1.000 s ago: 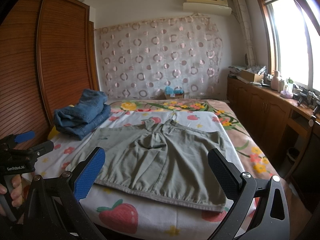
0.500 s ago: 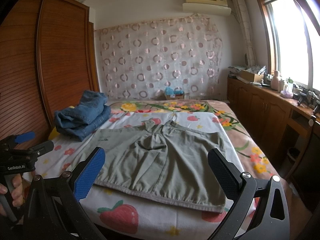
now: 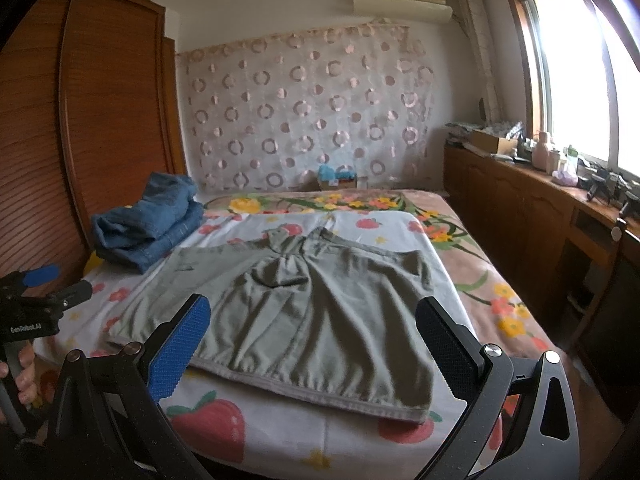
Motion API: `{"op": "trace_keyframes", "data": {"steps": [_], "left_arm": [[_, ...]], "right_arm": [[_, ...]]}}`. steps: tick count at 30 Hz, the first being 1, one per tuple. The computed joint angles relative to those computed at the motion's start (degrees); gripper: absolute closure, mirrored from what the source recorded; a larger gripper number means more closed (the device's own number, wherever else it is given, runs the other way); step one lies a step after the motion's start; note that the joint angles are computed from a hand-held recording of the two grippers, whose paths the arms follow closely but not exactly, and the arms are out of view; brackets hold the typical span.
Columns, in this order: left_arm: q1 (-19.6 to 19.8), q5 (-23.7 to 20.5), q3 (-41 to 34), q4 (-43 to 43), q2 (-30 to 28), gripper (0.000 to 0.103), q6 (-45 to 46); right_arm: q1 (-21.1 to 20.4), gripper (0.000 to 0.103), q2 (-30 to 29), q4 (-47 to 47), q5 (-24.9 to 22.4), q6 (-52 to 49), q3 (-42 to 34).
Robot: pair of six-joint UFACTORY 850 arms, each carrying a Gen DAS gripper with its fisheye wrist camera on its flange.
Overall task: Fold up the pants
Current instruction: 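Move both grippers down toward the waistband of the grey-green pants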
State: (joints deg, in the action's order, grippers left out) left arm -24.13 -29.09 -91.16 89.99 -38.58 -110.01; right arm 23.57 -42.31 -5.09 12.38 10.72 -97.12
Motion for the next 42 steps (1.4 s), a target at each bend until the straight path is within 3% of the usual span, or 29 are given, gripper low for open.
{"op": "trace_keyframes", "data": {"steps": [11, 20, 27, 34, 37, 39, 42], "left_arm": [[1.07, 1.36, 0.39, -1.59, -0.79, 0.0, 1.58], [3.27, 8.12, 1.49, -5.73, -0.49, 0.0, 5.14], [4.83, 13.17, 3.38, 0.59, 0.12, 0.0, -1.55], [5.8, 17.17, 3.66, 0.37, -0.5, 0.012, -0.99], [6.08, 18.84, 3.55, -2.23, -0.87, 0.025, 1.58], [6.22, 19.75, 3.5, -4.29, -1.18, 0.04, 3.76], [6.25, 20.21, 3.25, -10.44, -1.64, 0.051, 10.17]], "right_arm": [[-1.43, 0.002, -0.95, -7.6, -1.12, 7.06, -0.12], [-2.52, 0.01, -1.93, -11.29, -3.87, 10.33, -0.61], [-3.49, 0.014, -2.83, -14.11, -6.28, 12.96, -0.78], [-4.3, 0.027, -4.11, -37.58, -8.56, 36.61, -1.53], [-4.47, 0.031, -4.31, -45.39, -8.61, 44.47, -1.65], [-4.52, 0.033, -4.49, -49.73, -8.61, 48.72, -1.83], [-4.72, 0.035, -4.73, -58.74, -8.77, 57.38, -2.09]]}}
